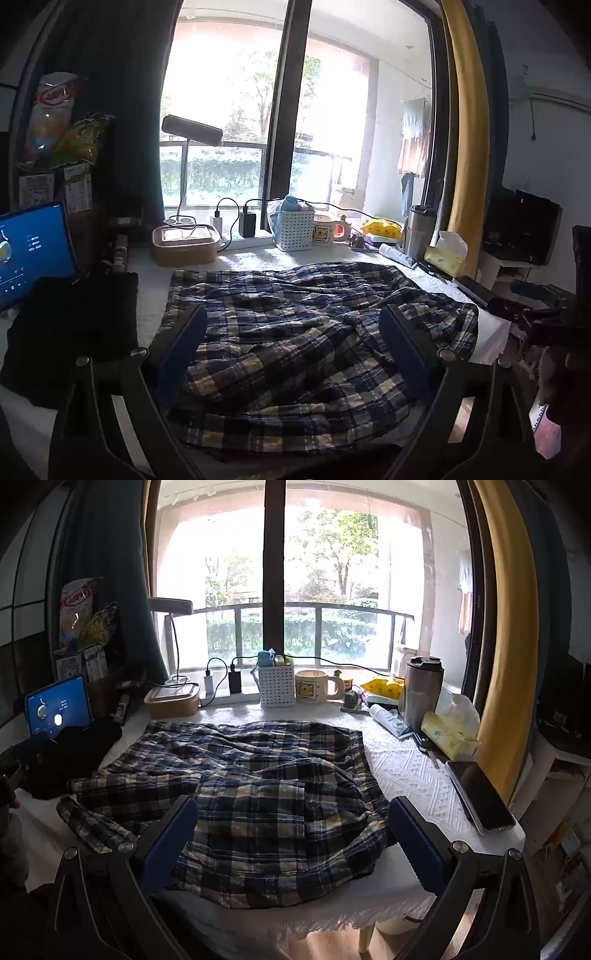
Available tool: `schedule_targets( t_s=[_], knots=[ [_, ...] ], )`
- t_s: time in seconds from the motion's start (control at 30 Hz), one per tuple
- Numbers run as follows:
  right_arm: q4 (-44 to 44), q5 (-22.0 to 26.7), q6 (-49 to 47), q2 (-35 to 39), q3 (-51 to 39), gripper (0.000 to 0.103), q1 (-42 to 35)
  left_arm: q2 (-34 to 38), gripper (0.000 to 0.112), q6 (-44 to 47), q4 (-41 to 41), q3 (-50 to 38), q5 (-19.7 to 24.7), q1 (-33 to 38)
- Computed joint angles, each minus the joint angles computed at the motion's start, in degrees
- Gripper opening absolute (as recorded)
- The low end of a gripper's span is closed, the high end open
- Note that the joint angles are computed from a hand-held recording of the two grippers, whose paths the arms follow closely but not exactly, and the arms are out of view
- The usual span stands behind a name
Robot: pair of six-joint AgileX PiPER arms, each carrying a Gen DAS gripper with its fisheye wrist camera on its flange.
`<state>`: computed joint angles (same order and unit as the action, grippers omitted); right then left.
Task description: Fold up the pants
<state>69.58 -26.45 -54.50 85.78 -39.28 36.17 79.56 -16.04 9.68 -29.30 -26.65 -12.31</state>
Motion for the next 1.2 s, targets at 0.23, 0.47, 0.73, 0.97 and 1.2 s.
schedule_targets(
  t_s=[0.23, 0.47, 0.73, 0.97, 1.2],
  knots=[
    [-0.6, -0.3, 0.3, -0.1, 0.1, 0.103, 0.1, 0.4, 0.093, 2.6, -1.9, -1.0, 1.4, -1.3],
    [1.3, -1.7, -0.9, -0.1, -0.1, 0.103, 1.3, -0.3, 0.093, 2.1, -1.7, -0.2, 0.4, -0.5],
    [4.6, -3.0, -4.4, -1.5, 0.1, 0.103, 0.9, -0.8, 0.093, 2.8, -2.7, -0.5, 1.1, -0.4],
    [3.5, -3.3, -3.0, -2.0, 0.9, 0.103, 0.3, -0.5, 0.093, 5.7, -6.6, -1.2, 2.0, -1.3],
    [2.6, -3.3, -2.0, -2.5, 1.6, 0.103, 0.0, -0.4, 0.093, 7.2, -8.2, -1.2, 2.3, -2.1]
  ],
)
